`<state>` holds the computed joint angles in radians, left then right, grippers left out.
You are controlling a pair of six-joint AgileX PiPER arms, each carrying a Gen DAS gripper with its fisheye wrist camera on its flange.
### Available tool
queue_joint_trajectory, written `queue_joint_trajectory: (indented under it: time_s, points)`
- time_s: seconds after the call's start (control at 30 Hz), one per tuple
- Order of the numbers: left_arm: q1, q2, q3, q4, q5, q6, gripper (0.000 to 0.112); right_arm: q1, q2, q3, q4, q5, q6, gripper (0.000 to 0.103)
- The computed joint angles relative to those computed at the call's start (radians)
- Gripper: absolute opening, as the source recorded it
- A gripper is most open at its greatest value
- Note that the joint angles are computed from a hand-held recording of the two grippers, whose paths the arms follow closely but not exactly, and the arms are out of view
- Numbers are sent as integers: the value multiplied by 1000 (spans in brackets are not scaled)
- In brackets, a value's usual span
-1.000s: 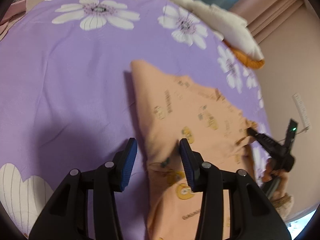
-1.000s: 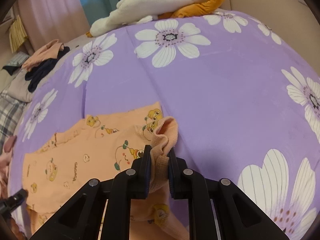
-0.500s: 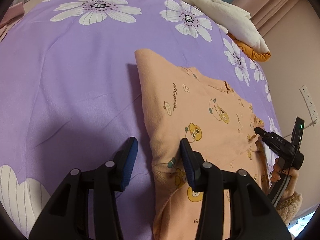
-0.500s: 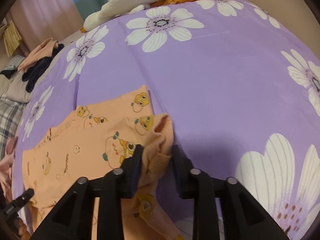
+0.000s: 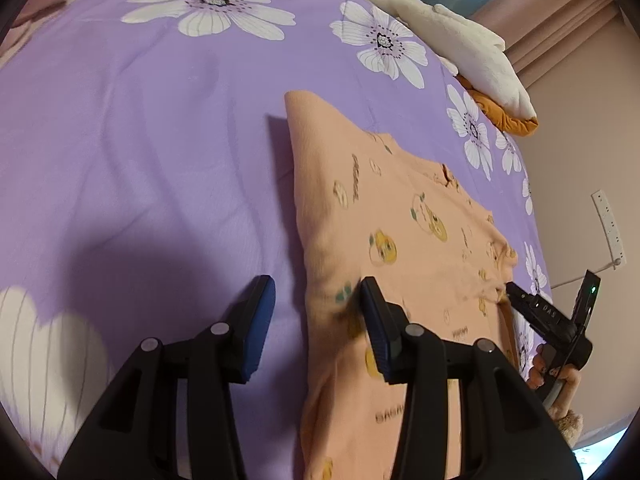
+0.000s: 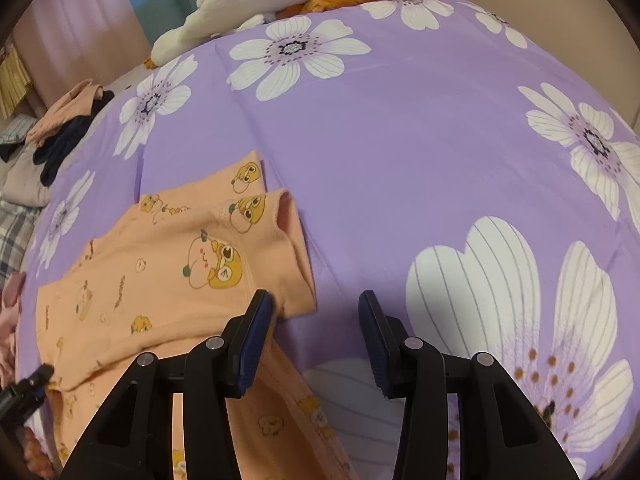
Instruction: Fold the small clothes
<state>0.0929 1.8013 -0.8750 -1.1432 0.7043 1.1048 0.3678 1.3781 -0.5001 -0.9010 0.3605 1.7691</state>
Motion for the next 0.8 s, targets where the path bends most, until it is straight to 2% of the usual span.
queue_joint_trajectory:
  time_s: [0.03,0.13,0.2,0.27,0.3,0.4,0.43,0.53,0.63,0.8]
  points:
    - [0,-24,16,22,-7,-22,45,2,-15,8,13,-1,-6,44]
    - [7,-121,62,92,-23,-109,61,13,-101,48,37,-1,-25,46]
    - [9,-212,116,135,-58,-167,80,45,-185,79,49,33,-30,56]
    - [54,-317,215,67,-46,-88,84,85,-262,105,52,67,-25,68]
    - [80,-350,253,50,-20,-59,85,97,-303,123,57,66,-34,74]
    - [158,-407,339,45,66,-16,85,97,-393,171,203,-14,-230,76]
    - [167,-423,359,43,78,-15,85,118,-415,185,228,-17,-256,76]
    - [232,-492,431,43,124,13,85,227,-463,211,176,44,-167,76]
    - [245,-548,470,40,136,27,85,319,-518,238,130,87,-75,76]
    - [191,-573,509,47,84,20,83,522,-574,274,56,228,110,76]
